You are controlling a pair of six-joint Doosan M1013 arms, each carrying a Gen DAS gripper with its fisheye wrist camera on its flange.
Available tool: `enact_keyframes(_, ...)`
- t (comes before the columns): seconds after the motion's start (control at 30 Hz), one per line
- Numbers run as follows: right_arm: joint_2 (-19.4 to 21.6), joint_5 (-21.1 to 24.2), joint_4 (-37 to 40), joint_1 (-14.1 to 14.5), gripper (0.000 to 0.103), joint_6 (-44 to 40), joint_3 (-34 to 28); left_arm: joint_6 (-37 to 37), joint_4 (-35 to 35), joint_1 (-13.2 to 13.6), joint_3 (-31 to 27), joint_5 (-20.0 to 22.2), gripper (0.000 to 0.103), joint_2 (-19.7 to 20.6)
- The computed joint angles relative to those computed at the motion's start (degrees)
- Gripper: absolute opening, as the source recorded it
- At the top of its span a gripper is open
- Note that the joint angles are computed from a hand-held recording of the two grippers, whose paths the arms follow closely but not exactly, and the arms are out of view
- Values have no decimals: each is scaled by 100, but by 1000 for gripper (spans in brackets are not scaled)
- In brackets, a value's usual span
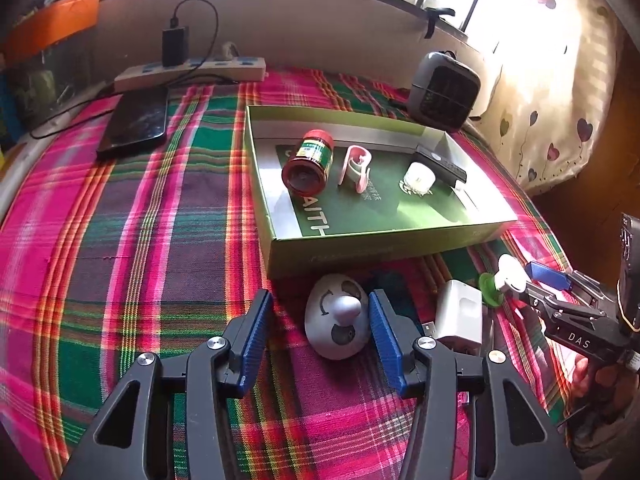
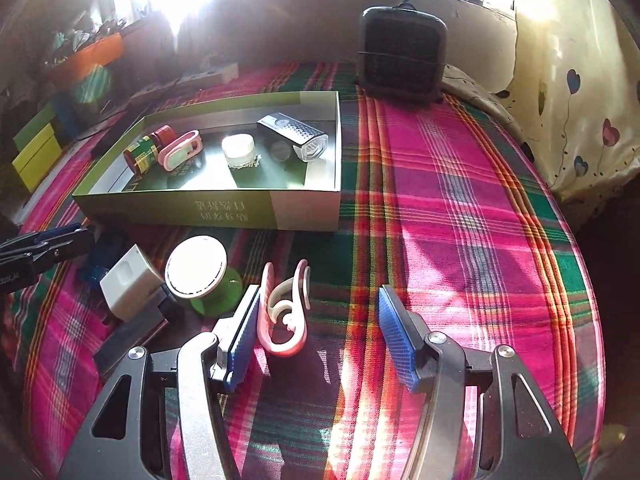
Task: Organize rigid objects
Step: 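Position the left gripper around the white dome object while the right gripper reaches the pink curly hook, then close the left gripper on the white dome object while the right gripper grasps the pink hook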
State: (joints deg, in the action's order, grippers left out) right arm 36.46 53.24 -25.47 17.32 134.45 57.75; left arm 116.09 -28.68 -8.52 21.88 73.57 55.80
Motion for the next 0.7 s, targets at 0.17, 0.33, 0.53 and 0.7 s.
enact_keyframes(0.17, -21, -19, -33, -6, 53, 91, 34, -29, -25, 9, -35, 22, 43, 21)
enact_keyframes(0.33, -36, -8, -89, -6, 46, 192, 58, -13, -142, 16, -56, 101, 34, 35)
enact_keyframes(0.53, -56, -15, -146, -12, 32, 339, 94, 49, -144, 2, 51, 54, 31, -20)
enact_keyframes(0.7, -53, -9, -157, -1, 24, 319, 90, 50, -156, 5, 60, 49, 31, -22)
